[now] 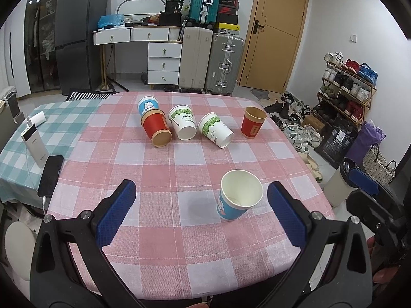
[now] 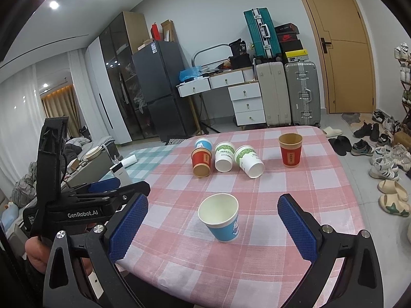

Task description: Flip cup upright

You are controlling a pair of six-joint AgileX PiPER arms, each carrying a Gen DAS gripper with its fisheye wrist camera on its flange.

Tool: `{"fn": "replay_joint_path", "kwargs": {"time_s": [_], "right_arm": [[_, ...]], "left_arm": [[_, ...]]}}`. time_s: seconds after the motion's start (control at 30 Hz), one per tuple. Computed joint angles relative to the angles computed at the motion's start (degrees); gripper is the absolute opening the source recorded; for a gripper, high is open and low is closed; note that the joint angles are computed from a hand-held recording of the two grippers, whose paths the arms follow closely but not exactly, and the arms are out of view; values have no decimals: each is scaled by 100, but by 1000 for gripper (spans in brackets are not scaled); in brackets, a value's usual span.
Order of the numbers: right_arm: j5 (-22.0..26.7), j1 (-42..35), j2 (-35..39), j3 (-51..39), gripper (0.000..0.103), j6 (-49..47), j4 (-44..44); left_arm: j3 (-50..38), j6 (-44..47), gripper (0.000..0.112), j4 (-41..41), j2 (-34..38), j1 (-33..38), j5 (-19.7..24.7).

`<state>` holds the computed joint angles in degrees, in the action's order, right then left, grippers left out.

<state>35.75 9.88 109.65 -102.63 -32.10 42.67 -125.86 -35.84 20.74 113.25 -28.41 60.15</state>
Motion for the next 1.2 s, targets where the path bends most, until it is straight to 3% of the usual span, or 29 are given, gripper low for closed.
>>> {"fn": "replay_joint_path", "kwargs": {"time_s": [1.2], "right_arm": [[60, 42, 51, -113, 103, 183, -92]], "left_arm": [[-56, -32, 102, -103, 37, 54, 62]]}}
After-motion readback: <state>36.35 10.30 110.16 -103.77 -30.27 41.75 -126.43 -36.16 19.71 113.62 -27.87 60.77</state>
